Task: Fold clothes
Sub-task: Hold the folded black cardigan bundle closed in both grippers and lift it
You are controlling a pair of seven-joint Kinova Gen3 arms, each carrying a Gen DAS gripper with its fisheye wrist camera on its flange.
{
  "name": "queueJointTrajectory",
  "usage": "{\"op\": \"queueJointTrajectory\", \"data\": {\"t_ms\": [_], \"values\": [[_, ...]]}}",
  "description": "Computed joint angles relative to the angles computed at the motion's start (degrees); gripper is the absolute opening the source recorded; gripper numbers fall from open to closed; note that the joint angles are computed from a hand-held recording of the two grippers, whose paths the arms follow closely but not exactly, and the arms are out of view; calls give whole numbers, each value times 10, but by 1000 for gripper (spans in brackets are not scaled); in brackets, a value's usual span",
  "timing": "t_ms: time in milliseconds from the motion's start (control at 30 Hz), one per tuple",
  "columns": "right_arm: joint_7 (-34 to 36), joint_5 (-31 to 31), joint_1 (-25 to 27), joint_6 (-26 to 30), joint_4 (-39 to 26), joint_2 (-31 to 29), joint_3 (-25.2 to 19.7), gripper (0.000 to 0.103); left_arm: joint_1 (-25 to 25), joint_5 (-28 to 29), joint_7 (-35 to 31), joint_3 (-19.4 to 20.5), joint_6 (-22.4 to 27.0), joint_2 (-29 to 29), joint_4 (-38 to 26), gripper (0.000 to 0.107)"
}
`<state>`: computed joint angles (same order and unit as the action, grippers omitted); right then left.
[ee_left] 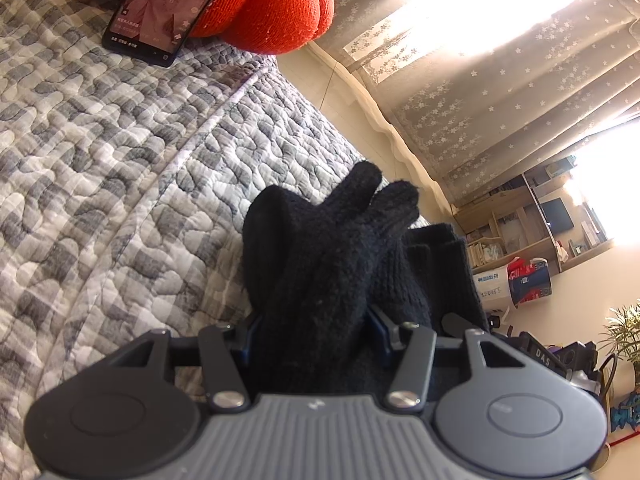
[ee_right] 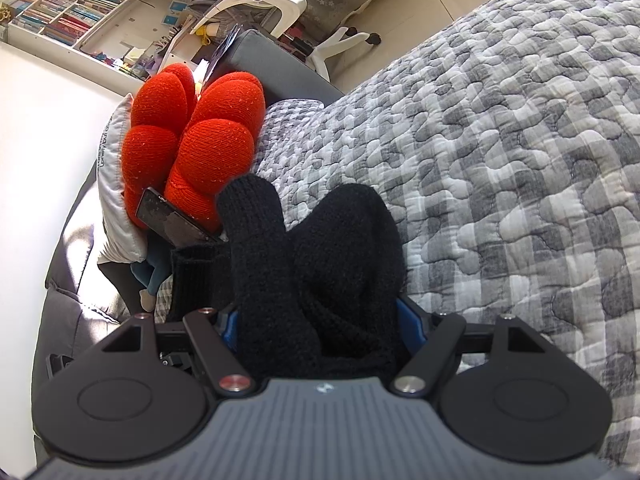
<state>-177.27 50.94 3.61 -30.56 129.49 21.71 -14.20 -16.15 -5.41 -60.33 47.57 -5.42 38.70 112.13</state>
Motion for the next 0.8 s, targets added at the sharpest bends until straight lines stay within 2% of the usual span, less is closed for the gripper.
{"op": "queueJointTrajectory", "data": {"t_ms": [433,567,800], "values": [[-15,7,-4,7,-6,-1,-2,76,-12,-5,3,10,2,-2,6,53],[-25,19,-1,13,-11,2,-5,76,-12,-4,-6,11,18,6,-3,54],[-45,47,8,10,-16,12,-8,83,-15,19,-40,11,35,20,-14,68]]}}
